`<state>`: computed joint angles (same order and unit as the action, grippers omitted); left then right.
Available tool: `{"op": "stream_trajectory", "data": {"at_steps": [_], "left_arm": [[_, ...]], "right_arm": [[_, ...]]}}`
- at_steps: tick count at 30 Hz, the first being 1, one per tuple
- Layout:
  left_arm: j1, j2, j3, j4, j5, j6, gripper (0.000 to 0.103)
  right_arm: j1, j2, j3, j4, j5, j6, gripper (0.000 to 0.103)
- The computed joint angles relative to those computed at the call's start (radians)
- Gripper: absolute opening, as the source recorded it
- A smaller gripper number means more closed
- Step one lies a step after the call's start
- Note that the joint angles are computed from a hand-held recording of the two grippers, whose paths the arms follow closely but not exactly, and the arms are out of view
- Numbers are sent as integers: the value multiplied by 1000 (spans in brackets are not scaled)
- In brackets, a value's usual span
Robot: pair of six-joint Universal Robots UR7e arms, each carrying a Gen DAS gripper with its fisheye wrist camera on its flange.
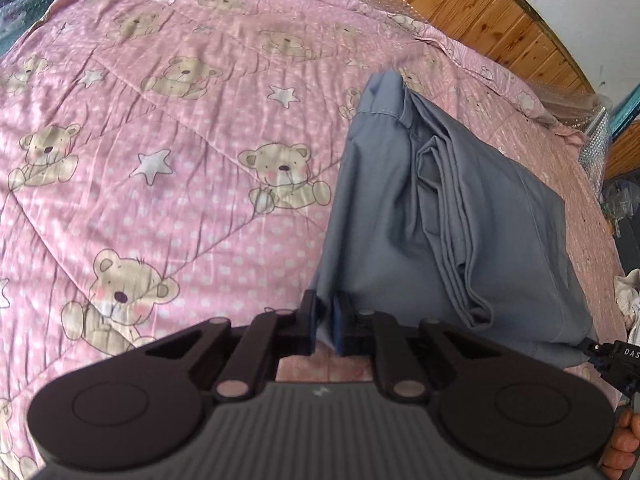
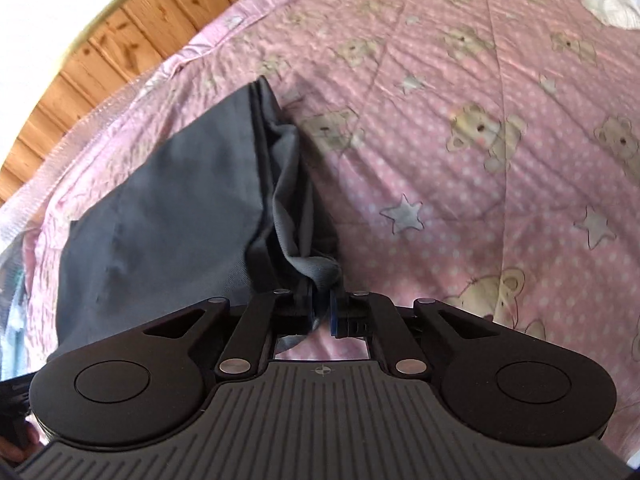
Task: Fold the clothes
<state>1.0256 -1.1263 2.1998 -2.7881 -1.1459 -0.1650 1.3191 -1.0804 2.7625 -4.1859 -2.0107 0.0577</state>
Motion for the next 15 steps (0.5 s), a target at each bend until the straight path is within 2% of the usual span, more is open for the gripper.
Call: {"op": "stream_trajectory", "data": {"at_steps": [1, 2, 3, 5, 7, 8, 10, 12, 14, 15], "left_arm": [[0, -15, -3, 17, -6, 7, 10], [0, -30, -6, 34, -13, 15, 12], [-3, -51, -4, 25, -17, 23, 11], [-10, -93, -2, -6, -24, 40, 15], [-5, -86, -38, -42, -62, 64, 17], [-4, -61, -67, -48, -79, 77, 17], [-1, 24, -138, -67, -111, 127, 17], [3, 122, -218, -61, -133, 165, 17], [8, 205, -287, -33, -108, 188, 17], [10, 245, -323, -15, -92, 198, 17]], "right_arm": [[-6, -22, -1, 27, 10, 18, 10], [4, -55, 4, 55, -2, 32, 16], [20, -93, 9, 86, -25, 45, 18], [117, -122, -4, 80, -173, 26, 30], [234, -116, -55, 80, -337, -67, 30], [271, -112, -85, 93, -365, -113, 30], [306, -110, -144, 184, -321, -149, 30], [326, -56, -208, 243, -264, -216, 31], [321, 21, -248, 246, -214, -279, 32], [312, 55, -258, 260, -213, -295, 32]]}}
